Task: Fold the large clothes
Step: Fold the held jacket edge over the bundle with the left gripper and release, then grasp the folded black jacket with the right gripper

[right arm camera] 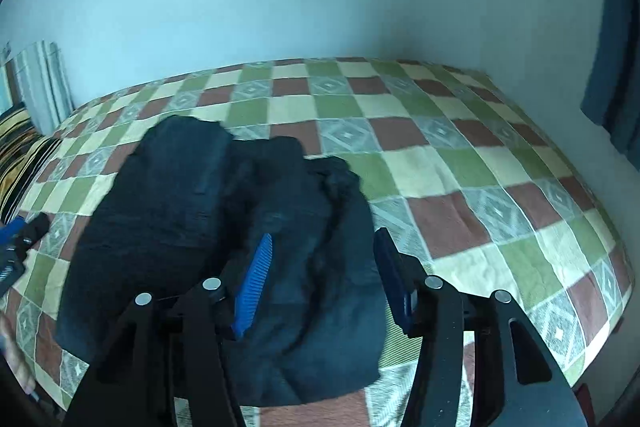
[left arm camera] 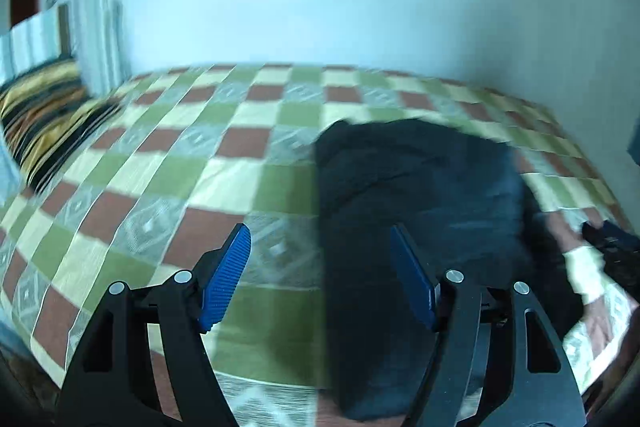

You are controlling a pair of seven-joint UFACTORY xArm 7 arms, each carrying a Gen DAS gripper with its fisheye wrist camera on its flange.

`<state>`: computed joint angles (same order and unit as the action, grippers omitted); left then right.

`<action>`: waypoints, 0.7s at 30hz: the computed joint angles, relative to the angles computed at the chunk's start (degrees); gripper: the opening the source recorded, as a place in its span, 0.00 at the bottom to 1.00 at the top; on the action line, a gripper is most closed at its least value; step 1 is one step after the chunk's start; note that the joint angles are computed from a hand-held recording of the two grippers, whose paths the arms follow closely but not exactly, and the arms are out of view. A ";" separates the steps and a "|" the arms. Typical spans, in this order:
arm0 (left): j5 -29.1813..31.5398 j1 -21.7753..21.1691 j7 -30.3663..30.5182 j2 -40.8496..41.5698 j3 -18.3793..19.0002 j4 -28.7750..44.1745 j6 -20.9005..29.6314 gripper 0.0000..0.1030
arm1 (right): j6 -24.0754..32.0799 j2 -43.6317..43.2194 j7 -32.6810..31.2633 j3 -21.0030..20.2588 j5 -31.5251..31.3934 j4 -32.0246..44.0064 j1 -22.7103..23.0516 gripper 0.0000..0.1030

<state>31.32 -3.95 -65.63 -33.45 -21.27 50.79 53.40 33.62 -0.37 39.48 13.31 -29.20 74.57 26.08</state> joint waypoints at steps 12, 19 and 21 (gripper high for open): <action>-3.68 0.70 2.31 -1.86 3.56 -7.68 -3.34 0.69 | 7.17 12.10 -3.81 -0.69 0.65 12.69 9.39 0.52; -5.40 0.71 1.86 -1.23 4.22 -9.75 -7.15 0.69 | 8.78 12.59 -2.84 -2.47 -0.34 12.58 11.13 0.61; -5.29 1.04 1.90 -0.86 3.95 -9.57 -7.12 0.69 | 8.31 12.27 -3.63 -2.22 1.44 11.88 10.62 0.60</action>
<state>26.03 -2.92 -63.73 -34.31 -17.32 41.22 46.27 41.93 11.90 35.84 11.08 -27.76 86.45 36.70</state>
